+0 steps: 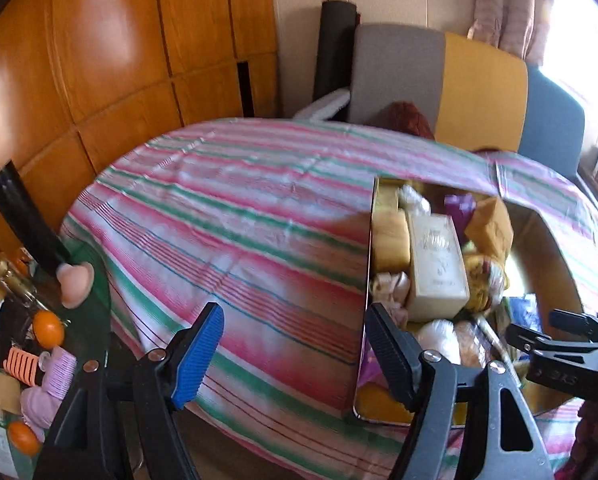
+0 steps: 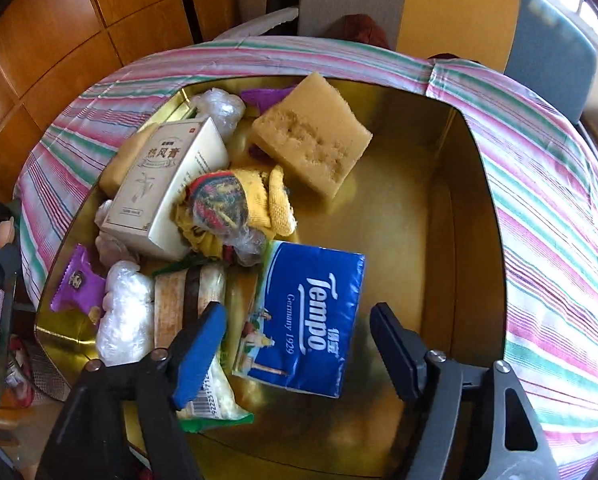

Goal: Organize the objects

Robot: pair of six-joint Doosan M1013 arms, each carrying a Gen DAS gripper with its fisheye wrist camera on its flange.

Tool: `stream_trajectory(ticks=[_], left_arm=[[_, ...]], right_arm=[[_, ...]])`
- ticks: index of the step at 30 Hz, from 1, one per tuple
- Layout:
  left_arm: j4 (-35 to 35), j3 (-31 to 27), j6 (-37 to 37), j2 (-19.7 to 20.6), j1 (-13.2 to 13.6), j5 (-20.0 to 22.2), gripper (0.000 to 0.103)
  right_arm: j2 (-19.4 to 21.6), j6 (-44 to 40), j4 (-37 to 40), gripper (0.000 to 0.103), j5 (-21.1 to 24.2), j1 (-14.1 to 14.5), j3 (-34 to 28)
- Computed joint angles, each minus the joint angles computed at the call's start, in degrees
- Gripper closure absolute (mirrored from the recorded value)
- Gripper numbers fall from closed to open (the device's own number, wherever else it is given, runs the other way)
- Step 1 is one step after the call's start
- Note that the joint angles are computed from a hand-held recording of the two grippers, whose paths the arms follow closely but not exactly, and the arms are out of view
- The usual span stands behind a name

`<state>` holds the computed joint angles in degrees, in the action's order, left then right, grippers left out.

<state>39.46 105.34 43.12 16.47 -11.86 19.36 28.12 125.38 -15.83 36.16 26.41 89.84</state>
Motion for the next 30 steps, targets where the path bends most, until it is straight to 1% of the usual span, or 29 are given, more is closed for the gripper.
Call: stream_trajectory(ticks=[1, 3, 6, 8, 11, 13, 14, 17, 19, 24, 26, 28, 30], left_arm=[[4.13, 0.16, -4.44, -0.30, -0.24, 0.13, 0.029], [12.87, 0.57, -13.23, -0.97, -0.93, 0.76, 0.029], [22.33, 1.38, -22.86, -2.31, -1.79, 0.52, 0.029], [25.39, 1.66, -26.30, -3.00, -2.16, 0.62, 0.027], [27.17, 1.70, -28.80, -3.54, -2.65, 0.99, 0.024], [25.36, 1.66, -26.94, -3.75, -2.75, 0.61, 0.024], [23.33, 1.56, -24.83, -3.80, -2.77, 0.55, 0.024], [19.74, 1.64, -21.13, -3.93, -2.98, 0.33, 0.024], [19.30, 1.84, -20.57, -4.01, -3.37, 0.91, 0.024], [12.79, 1.73, -14.44, -3.89, -3.32, 0.31, 0.031], [9.47, 1.55, -11.59, -3.80, -3.21, 0.04, 0.032], [9.66, 1.44, -11.35, -3.56, -3.41, 0.41, 0.032], [7.83, 1.40, -9.51, -3.40, -3.34, 0.04, 0.032]], right_arm=[[-0.43, 1.67, -1.77, 0.023, -0.49, 0.20, 0.30], [-1.82, 6.95, -7.17, 0.018, -2.50, 0.96, 1.65], [-3.90, 16.02, -16.64, 0.014, -4.64, 2.31, 3.48], [-4.95, 21.64, -22.37, 0.011, -5.67, 3.01, 4.38], [-6.25, 32.09, -33.25, 0.009, -5.98, 4.37, 5.52], [-6.69, 36.53, -38.26, 0.008, -4.87, 5.43, 5.75], [-6.86, 38.48, -40.45, 0.008, -4.43, 5.78, 5.93], [-7.53, 41.54, -44.05, 0.007, -3.16, 6.42, 6.14], [-7.84, 41.97, -44.33, 0.007, -3.24, 6.35, 6.19], [-8.40, 42.25, -44.15, 0.007, -3.81, 6.21, 6.74], [-8.40, 42.61, -44.29, 0.007, -4.16, 6.18, 6.98], [-8.34, 42.58, -44.19, 0.007, -4.34, 6.18, 7.03], [-8.28, 42.63, -44.11, 0.007, -4.64, 6.15, 7.05]])
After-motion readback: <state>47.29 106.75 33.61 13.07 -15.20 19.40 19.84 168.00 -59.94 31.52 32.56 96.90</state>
